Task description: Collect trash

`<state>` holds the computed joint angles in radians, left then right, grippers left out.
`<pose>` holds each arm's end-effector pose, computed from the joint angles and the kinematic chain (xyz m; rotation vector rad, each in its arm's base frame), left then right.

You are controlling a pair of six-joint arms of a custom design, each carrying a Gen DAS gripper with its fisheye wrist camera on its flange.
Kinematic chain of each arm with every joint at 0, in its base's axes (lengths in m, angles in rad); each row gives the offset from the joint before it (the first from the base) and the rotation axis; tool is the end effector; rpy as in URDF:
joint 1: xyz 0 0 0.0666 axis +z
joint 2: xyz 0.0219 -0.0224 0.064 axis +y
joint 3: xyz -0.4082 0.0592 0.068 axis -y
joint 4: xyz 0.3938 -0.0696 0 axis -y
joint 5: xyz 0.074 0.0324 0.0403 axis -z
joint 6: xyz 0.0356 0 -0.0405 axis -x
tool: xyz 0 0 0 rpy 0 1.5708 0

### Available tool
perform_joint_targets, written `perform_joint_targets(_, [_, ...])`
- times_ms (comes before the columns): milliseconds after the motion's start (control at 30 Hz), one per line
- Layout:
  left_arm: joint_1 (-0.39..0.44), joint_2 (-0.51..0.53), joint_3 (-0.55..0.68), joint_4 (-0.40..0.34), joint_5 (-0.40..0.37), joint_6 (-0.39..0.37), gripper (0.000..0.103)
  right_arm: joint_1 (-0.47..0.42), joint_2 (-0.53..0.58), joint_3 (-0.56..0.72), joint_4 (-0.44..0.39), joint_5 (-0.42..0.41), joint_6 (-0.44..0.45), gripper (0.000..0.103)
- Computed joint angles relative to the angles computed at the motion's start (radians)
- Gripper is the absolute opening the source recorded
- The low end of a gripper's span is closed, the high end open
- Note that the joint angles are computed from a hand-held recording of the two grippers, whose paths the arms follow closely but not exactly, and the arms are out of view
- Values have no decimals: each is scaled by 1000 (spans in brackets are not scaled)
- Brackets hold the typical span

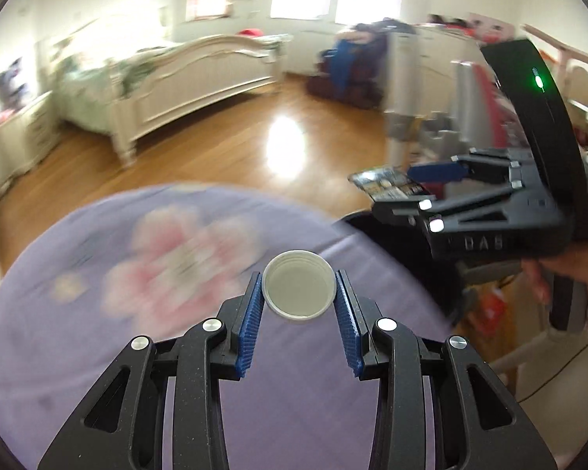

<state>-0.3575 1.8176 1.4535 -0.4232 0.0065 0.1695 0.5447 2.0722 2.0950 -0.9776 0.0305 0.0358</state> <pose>0.5925 -0.2220 0.2918 0.2260 2.3629 -0.2629 0.6290 0.3794 0.3753 -0.7132 2.4306 0.1654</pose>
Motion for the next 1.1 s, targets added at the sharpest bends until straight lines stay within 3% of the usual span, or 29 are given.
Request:
perform_joint_targets(167, [-55,186,261,-80,97,-22,37,-80,-53,-107,24,79,-24,63])
perform_joint_targets(400, [-101,381,538,-231,148,-28,38,-140,-42,-145,11,106,-41,65])
perform_joint_targets(467, [-107,407,580,-265,126,-26,49,-152,-40,-152,12,117,-59,67])
perform_joint_targets(533, [-108,414,586,-263,104,-16,65,-164,-34,-150,6,96,-86,78])
perform_joint_targets(633, [-104,411,585,-254,75,-1,70,-162,-40,-163,32,92,-91,82])
perform_joint_targets(733, [-100,347,506,-202,-9,8,88,-151,-53,-172,58,81,-96,83])
perform_joint_targets(833, [-100,248,392,-120,-151,-5,98,-133,-66,-168,81,66,-100,83])
perform_joint_targets(1000, [-88,62,215,-27,-452,-11,98,-77,-85,-140,121,27,-99,85])
perform_joint_targets(1100, [-65,-49,120,9,-562,40,98,-36,-91,-112,132,2,-91,87])
